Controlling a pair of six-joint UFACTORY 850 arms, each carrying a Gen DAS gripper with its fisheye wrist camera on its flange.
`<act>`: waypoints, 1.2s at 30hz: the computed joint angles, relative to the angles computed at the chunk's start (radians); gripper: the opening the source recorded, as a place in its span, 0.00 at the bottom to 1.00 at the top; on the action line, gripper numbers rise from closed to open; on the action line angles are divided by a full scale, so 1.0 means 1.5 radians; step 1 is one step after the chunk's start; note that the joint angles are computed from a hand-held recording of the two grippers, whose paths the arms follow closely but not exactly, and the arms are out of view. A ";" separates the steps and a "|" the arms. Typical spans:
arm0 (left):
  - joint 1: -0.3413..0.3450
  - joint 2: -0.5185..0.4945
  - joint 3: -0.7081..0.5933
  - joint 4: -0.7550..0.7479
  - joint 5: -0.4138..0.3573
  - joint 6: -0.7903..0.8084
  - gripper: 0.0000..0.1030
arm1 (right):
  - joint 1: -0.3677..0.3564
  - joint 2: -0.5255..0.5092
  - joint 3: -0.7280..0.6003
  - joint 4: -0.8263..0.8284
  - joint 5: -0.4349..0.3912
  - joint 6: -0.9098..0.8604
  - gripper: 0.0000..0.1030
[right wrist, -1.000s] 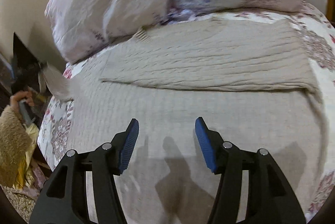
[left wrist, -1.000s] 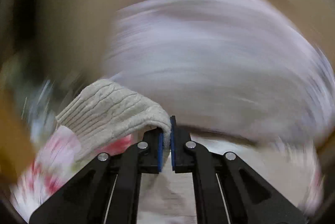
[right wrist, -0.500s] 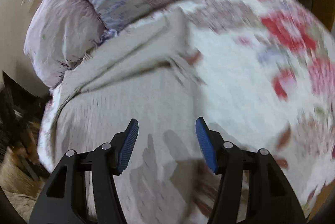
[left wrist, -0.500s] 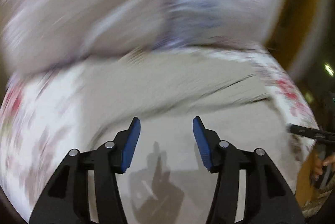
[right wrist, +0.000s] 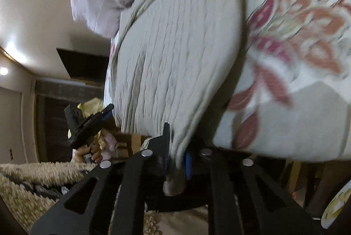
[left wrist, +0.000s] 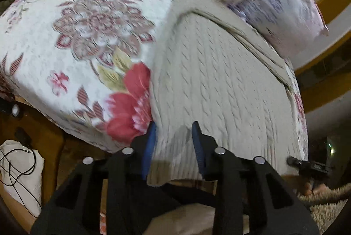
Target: Fold small clothes
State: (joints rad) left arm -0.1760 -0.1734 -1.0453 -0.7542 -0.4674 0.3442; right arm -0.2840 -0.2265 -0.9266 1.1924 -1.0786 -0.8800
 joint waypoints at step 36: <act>0.073 -0.552 -0.765 -0.110 -0.295 -0.028 0.13 | 0.078 -0.155 -0.280 0.208 0.397 0.121 0.76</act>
State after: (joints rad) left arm -0.0660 -1.0019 -2.1930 -0.9187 -0.9094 0.3023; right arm -0.1672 -0.4594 -1.3473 1.5043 -0.4830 -0.6986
